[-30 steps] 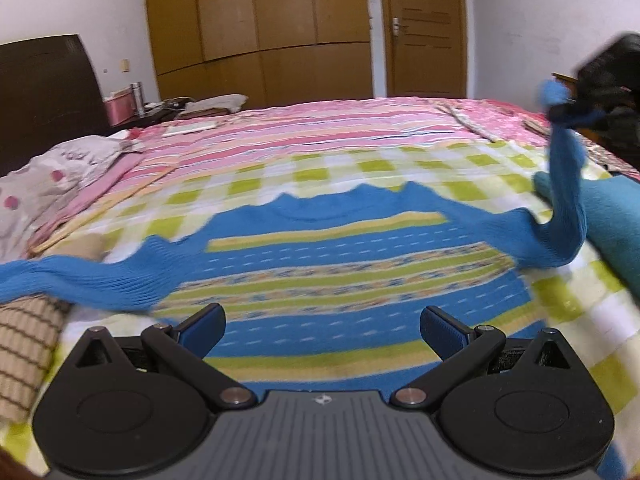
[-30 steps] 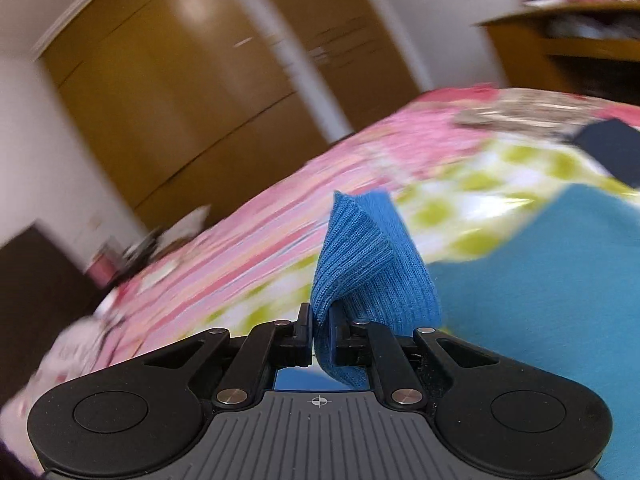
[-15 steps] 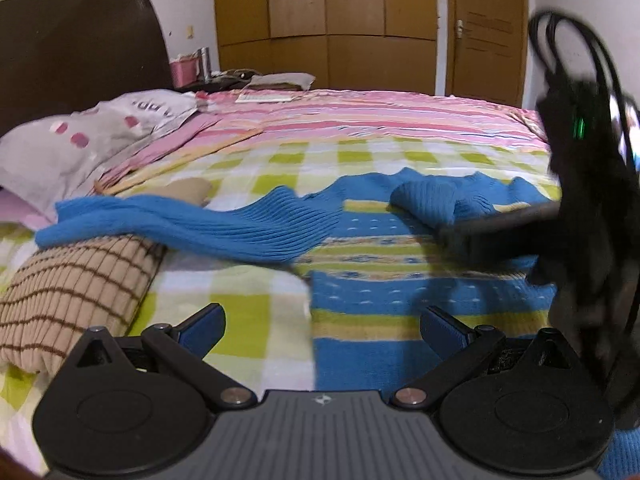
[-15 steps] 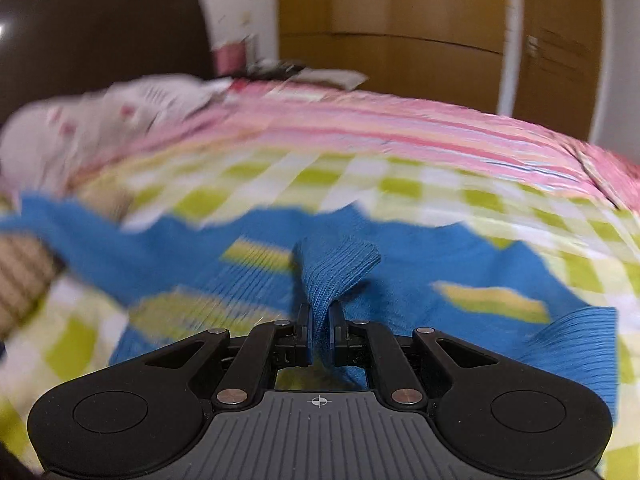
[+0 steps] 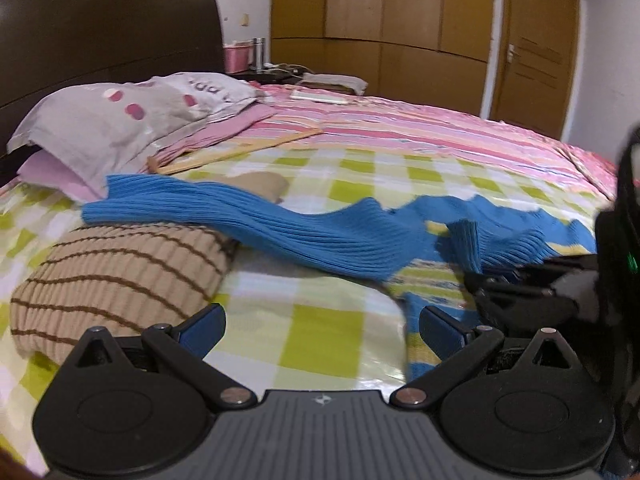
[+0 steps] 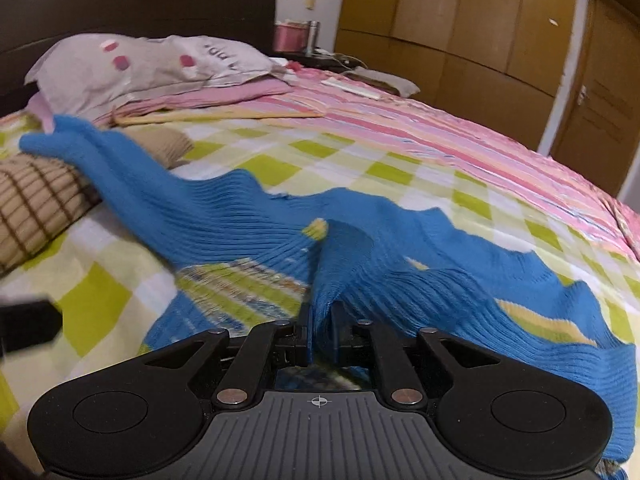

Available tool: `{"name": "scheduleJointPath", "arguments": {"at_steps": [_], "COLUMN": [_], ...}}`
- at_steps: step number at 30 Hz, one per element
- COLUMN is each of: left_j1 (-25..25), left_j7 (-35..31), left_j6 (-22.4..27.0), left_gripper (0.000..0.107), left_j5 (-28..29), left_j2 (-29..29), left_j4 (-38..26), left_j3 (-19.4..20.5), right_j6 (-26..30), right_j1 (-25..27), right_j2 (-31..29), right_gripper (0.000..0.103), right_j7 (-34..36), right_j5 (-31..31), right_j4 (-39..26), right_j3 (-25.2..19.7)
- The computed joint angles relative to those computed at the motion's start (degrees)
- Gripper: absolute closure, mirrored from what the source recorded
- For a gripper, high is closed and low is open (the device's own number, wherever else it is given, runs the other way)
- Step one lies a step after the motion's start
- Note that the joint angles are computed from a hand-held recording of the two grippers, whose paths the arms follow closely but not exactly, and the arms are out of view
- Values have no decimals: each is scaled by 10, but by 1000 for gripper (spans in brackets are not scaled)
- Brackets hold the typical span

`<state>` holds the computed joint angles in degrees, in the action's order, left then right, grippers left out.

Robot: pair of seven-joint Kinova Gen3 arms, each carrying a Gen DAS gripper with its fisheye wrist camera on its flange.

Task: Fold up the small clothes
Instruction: 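Carry the gripped sleeve with the right tool across the sweater body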

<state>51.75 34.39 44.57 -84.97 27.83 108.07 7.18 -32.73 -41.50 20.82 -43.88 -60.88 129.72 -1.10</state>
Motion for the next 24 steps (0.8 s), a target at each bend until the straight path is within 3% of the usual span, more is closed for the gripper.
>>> {"name": "scheduleJointPath", "arguments": {"at_steps": [6, 10, 17, 24], "left_j1": [-4, -8, -16, -14], "left_j7": [13, 20, 33, 34], "left_j6": [14, 22, 26, 26], "left_gripper": [4, 4, 4, 4], "left_j5": [1, 3, 1, -10], "left_j2": [-3, -4, -4, 3], "left_j4": [5, 7, 10, 9], "left_j3": [-3, -3, -1, -1], "right_j6": [-34, -40, -41, -38], "right_j1": [-15, -19, -18, -13], "right_j2": [-3, 0, -8, -52], "right_gripper": [90, 94, 95, 88], "right_j7": [27, 38, 55, 27], "right_j5": [40, 26, 95, 105], "right_j4": [29, 25, 44, 83], "right_j3": [-9, -9, -18, -25]}}
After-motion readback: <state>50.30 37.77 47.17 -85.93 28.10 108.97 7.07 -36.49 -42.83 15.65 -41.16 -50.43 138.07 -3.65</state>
